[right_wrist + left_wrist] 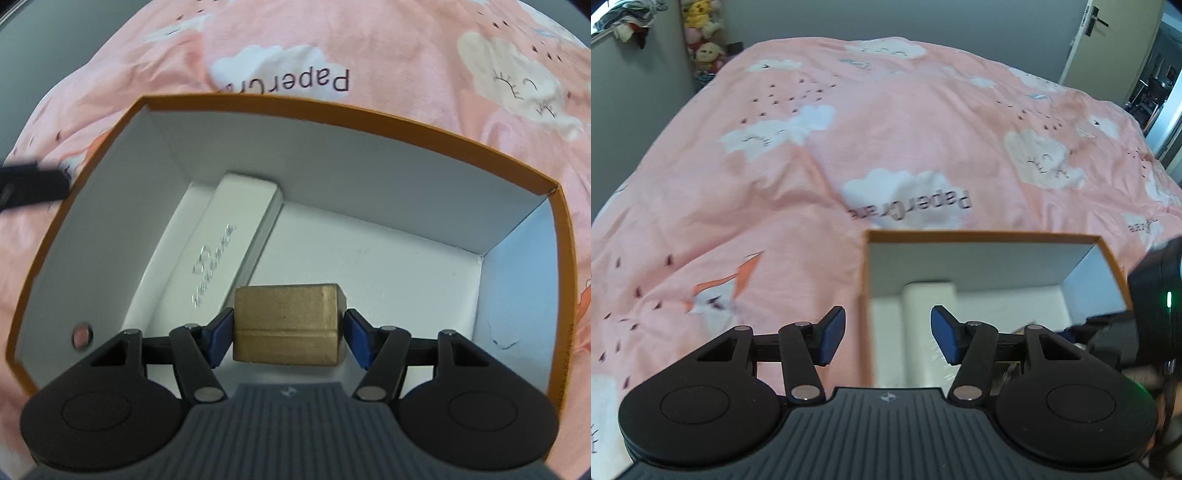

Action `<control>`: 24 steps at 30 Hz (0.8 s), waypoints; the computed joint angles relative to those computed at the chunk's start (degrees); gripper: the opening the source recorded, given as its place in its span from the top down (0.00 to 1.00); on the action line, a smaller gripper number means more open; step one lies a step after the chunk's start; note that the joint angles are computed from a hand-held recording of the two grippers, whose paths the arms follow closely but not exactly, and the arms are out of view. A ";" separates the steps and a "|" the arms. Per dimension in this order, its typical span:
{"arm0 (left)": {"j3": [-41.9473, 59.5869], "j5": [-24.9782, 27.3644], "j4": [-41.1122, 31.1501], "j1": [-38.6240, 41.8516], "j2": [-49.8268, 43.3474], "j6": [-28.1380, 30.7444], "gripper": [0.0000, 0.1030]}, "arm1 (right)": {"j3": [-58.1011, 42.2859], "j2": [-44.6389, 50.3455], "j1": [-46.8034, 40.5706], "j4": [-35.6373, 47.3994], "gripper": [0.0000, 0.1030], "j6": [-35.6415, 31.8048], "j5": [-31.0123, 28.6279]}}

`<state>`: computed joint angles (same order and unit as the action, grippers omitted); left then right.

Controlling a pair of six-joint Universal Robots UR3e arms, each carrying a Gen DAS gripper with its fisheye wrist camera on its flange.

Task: Organize objects
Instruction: 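Carry both items over the orange box and lower the white case inside, then lower the gold box into the box with the right tool and open it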

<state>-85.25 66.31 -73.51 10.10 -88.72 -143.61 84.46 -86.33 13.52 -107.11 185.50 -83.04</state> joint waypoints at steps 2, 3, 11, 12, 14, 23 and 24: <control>-2.71 -1.44 0.10 2.62 2.04 2.71 0.38 | -0.91 1.09 -0.03 0.20 0.37 1.57 1.54; -3.66 -2.00 0.04 3.59 2.68 3.73 0.38 | -1.43 1.64 0.04 0.51 0.37 2.38 2.43; -7.18 -4.80 -4.03 8.58 4.78 8.85 0.38 | -2.89 4.33 0.35 -0.14 0.37 6.16 7.50; -7.45 -5.00 -4.17 8.87 4.79 8.96 0.38 | -2.89 4.57 0.45 -0.57 0.37 6.44 7.83; -7.76 -5.53 -4.82 9.53 4.91 9.47 0.38 | -2.85 4.59 0.45 -0.64 0.37 6.45 8.42; -10.70 -8.49 -9.30 13.61 8.60 12.72 0.38 | -1.34 -5.71 -3.05 8.71 0.37 5.09 16.54; -11.24 -8.86 -9.93 14.12 9.12 13.06 0.38 | -1.55 -6.15 -3.40 10.27 0.37 5.33 17.74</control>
<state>-96.49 57.45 -83.44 24.22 -79.60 -130.55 82.92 -92.48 10.13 -96.83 190.83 -65.30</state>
